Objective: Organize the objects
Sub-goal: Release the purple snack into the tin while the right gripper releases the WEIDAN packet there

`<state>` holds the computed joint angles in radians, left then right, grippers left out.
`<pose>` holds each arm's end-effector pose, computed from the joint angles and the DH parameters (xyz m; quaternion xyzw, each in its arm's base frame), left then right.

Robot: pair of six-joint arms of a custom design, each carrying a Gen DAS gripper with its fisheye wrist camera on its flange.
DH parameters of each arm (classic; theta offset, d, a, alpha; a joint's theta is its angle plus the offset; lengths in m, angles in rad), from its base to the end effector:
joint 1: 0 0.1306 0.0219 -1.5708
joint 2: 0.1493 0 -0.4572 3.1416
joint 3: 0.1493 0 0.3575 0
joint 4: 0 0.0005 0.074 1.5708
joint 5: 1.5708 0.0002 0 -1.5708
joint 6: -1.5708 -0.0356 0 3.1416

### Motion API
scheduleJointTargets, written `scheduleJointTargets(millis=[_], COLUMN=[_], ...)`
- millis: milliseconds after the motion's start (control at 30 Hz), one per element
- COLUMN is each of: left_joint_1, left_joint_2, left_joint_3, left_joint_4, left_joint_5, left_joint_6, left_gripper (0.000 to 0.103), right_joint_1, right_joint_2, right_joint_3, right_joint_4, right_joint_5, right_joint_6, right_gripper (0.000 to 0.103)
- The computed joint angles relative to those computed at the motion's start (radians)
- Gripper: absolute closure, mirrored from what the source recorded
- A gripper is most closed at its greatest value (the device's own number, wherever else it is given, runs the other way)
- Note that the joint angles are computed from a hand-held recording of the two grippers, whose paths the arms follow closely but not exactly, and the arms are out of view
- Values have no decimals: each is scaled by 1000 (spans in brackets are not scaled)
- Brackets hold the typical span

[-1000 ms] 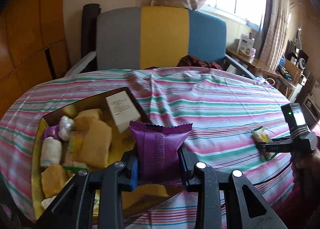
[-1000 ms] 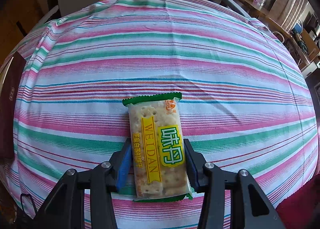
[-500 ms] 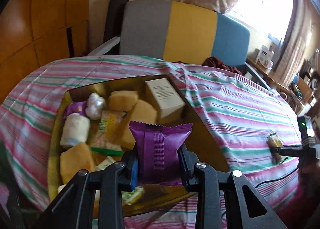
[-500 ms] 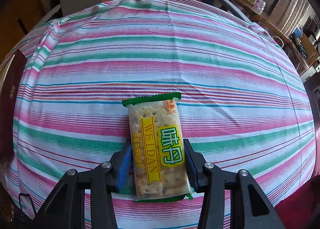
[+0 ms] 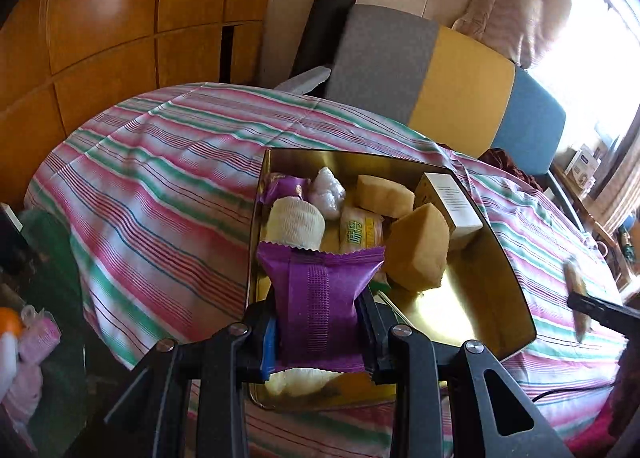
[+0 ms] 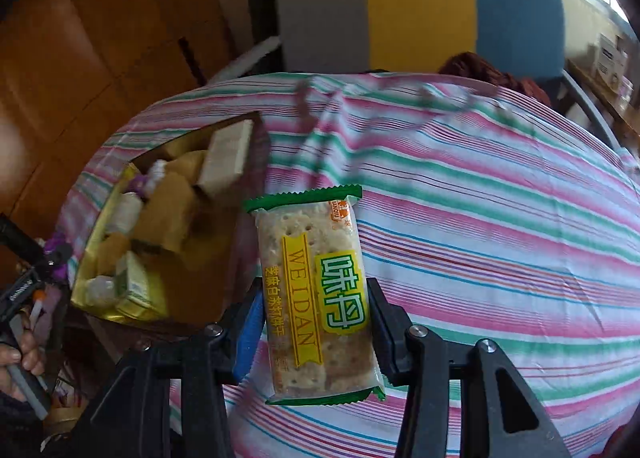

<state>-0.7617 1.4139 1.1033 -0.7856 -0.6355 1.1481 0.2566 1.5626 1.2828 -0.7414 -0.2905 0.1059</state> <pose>0.3077 -0.2650 0.3871 -0.2493 0.8920 -0.0069 0.3769 0.4677 0.1327 0.3922 -0.2103 0.9297 0.1591 0.2572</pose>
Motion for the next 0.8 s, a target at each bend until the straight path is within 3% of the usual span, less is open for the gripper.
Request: scheduleJointTargets(millis=[267, 333, 433, 667, 700, 800], left_joint_1=[7, 19, 38, 78, 83, 95], left_joint_2=[13, 28, 53, 131, 142, 166], left_joint_3=[9, 19, 33, 80, 87, 103], left_joint_4=[94, 112, 139, 142, 136, 125], left_joint_5=[58, 76, 110, 121, 117, 113], left_joint_6=[-55, -66, -79, -114, -117, -154], left_gripper=[70, 70, 70, 70, 69, 51], right_joint_1=[189, 209, 208, 199, 199, 195], right_joint_2=[78, 102, 118, 88, 84, 76], right_joint_3=[70, 83, 79, 25, 19, 5], right_joint_4=[-11, -19, -23, 56, 64, 82], right_joint_5=[57, 98, 92, 112, 116, 94], right_joint_6=[-70, -94, -86, -103, -106, -119], right_gripper=[55, 55, 54, 54, 54, 54])
